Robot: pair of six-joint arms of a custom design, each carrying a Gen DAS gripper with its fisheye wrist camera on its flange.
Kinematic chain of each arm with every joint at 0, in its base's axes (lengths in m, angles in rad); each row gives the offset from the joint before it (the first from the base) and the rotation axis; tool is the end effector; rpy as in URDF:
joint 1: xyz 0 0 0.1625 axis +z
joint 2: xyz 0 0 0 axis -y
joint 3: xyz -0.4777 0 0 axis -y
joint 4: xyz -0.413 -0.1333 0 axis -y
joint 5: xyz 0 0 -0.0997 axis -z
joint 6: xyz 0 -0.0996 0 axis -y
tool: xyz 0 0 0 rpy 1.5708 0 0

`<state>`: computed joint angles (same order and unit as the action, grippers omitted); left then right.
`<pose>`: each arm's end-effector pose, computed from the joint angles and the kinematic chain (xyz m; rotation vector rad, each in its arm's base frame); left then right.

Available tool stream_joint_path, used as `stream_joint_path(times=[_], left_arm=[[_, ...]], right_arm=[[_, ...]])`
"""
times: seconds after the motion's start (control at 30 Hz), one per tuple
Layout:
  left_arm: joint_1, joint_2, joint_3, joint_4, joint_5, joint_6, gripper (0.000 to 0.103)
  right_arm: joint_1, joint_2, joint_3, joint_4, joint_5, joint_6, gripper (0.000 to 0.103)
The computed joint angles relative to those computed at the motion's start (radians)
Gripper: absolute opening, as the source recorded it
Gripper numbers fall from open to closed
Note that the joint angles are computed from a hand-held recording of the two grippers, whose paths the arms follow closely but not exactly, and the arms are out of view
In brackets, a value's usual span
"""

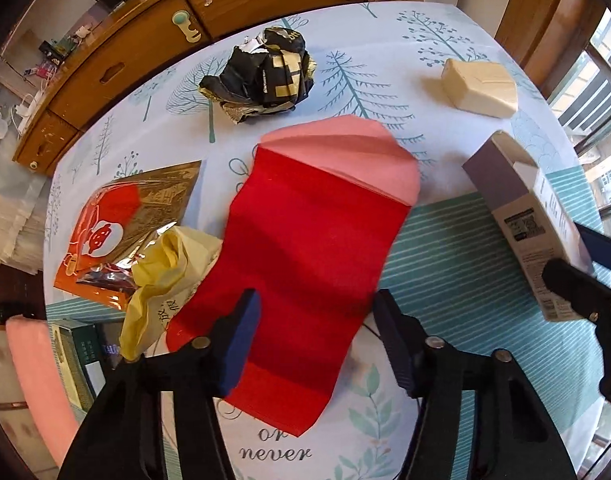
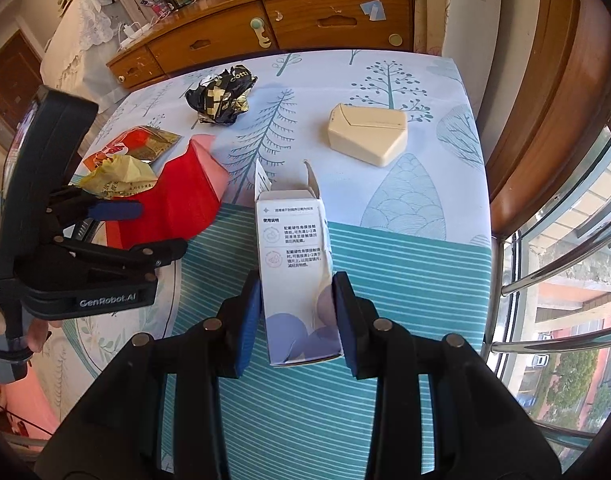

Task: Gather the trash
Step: 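Grasp the white medicine box with the right tool while the left grasps the red envelope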

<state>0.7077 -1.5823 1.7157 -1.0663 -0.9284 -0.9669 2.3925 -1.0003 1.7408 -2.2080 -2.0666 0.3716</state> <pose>-0.2062 -0.4304 0.4618 0.1307 2.2696 -0.1409 0.5367 -0.3817 0.1885 0.6281 -2.5875 0.2648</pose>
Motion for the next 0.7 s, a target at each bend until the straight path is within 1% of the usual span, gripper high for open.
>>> stream_joint_path(times=[0.03,0.07,0.13,0.17,0.23,0.37,0.4,0.43,0.47,0.5,0.53,0.57,0.63,0.7], left_arm=[[0.007,-0.001,0.002,-0.017,-0.005,0.007,0.049],[0.011,-0.005,0.005,-0.041,-0.015,0.016,0.039],[0.014,-0.006,0.008,-0.065,-0.027,0.027,0.031],[0.013,-0.005,0.009,-0.072,-0.032,0.031,0.025],[0.007,-0.005,0.014,-0.078,-0.033,0.035,0.023],[0.002,-0.004,0.008,-0.070,-0.044,0.040,0.023],[-0.001,-0.002,0.004,-0.061,-0.039,0.045,0.024],[-0.001,0.000,-0.003,-0.056,-0.044,0.057,0.027],[-0.004,0.000,-0.010,-0.048,-0.039,0.061,0.038],[-0.004,-0.001,-0.016,-0.046,-0.031,0.063,0.043],[0.002,-0.003,-0.023,-0.050,-0.028,0.072,0.051],[0.008,-0.007,-0.031,-0.060,-0.032,0.080,0.054],[0.027,-0.013,-0.046,-0.087,-0.047,0.094,0.055],[0.056,-0.019,-0.064,-0.119,-0.078,0.118,0.058]], right_arm=[[0.001,-0.002,0.003,-0.003,0.002,0.001,0.032],[0.002,-0.003,0.005,-0.006,0.002,0.001,0.032],[0.003,-0.003,0.010,-0.015,0.000,-0.001,0.032],[0.003,-0.003,0.010,-0.016,0.000,0.000,0.032],[0.003,-0.005,0.013,-0.020,0.004,0.006,0.032],[0.003,-0.006,0.016,-0.028,0.011,0.009,0.032],[0.003,-0.007,0.018,-0.030,0.014,0.010,0.032],[0.002,-0.006,0.017,-0.031,0.016,0.010,0.032],[0.002,-0.007,0.019,-0.034,0.020,0.011,0.032],[0.003,-0.006,0.019,-0.036,0.022,0.013,0.032],[0.002,-0.006,0.020,-0.038,0.024,0.013,0.032],[0.002,-0.006,0.021,-0.041,0.027,0.014,0.032],[0.001,-0.006,0.024,-0.048,0.034,0.017,0.032],[0.002,-0.005,0.025,-0.052,0.033,0.019,0.032]])
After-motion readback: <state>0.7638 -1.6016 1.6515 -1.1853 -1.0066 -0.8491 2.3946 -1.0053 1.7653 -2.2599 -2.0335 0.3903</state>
